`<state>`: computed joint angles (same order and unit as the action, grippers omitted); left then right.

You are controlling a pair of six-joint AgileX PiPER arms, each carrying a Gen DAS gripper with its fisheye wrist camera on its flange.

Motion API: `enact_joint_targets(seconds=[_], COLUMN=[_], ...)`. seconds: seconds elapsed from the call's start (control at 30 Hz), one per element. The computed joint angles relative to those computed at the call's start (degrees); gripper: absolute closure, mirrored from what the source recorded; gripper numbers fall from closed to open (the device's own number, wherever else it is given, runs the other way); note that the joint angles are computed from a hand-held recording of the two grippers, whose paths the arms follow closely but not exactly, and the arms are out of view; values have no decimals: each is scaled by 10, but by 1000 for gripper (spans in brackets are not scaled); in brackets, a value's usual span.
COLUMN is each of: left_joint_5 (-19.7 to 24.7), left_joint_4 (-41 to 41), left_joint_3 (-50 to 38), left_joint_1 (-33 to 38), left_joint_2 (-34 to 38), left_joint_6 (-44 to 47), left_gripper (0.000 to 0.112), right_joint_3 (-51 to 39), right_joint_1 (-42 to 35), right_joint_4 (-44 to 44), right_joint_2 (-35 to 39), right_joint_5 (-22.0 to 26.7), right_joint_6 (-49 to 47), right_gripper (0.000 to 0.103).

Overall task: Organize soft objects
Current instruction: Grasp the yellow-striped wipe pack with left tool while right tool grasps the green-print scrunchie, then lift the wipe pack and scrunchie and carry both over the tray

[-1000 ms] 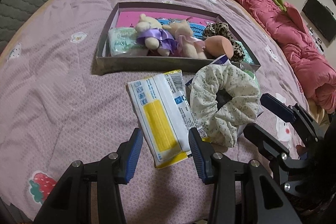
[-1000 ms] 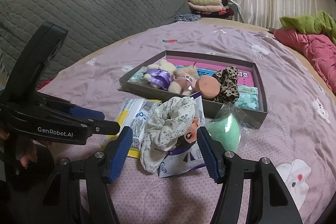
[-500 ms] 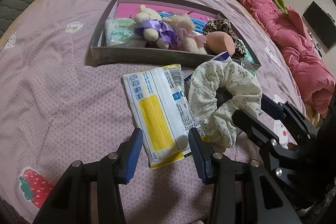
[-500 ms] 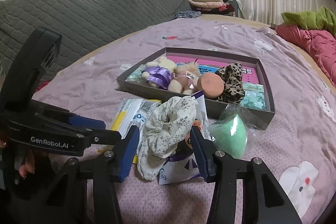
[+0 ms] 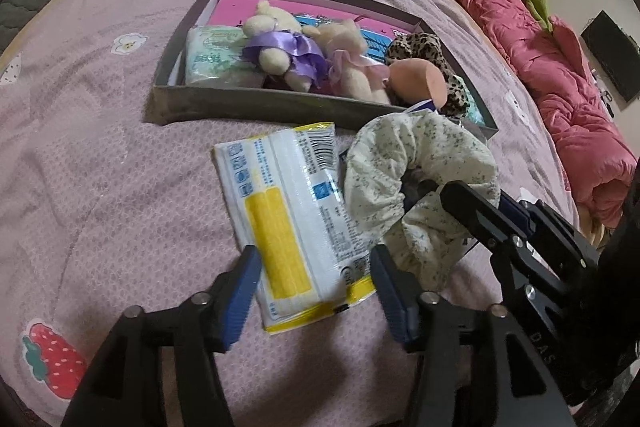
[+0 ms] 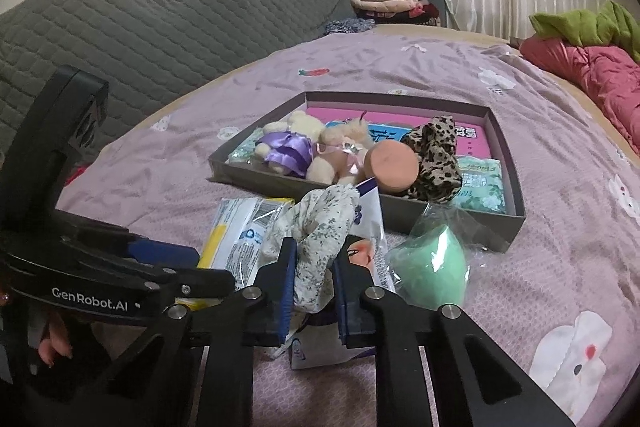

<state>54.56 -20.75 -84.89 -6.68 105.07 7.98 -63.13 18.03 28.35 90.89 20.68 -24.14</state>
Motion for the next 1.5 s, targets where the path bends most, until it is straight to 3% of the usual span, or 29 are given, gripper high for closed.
enact_joint_targets(seconds=[0.27, 0.43, 0.73, 0.87, 0.93, 1.07, 1.2, 1.3, 1.5], left_joint_5=[-5, 4, -6, -6, -4, -6, -5, -4, 0], left_joint_4=[84, 80, 47, 45, 42, 36, 40, 42, 33], left_joint_3=[-26, -36, -24, -23, -21, -10, -7, -9, -10], left_joint_1=[-38, -33, -17, -18, -16, -10, -11, -12, -5], left_joint_2=[21, 41, 44, 44, 41, 33, 30, 31, 33], left_joint_6=[-77, -90, -68, -69, -63, -53, -51, -54, -47], left_gripper=[46, 42, 42, 42, 42, 42, 42, 43, 43], right_joint_3=[-4, -7, 6, -4, -14, -19, -35, -39, -38], right_joint_1=[-15, -22, -16, -32, -48, -59, -63, -51, -46], right_joint_4=[37, 61, 8, 74, 137, 168, 189, 169, 168], right_joint_2=[5, 8, -11, 2, 14, 23, 41, 45, 49], right_joint_5=[5, 8, -36, 0, 44, 75, 120, 121, 116], right_joint_6=[-31, -48, -4, -66, -120, -143, -147, -134, -131], right_gripper=[86, 86, 91, 91, 88, 86, 69, 62, 65])
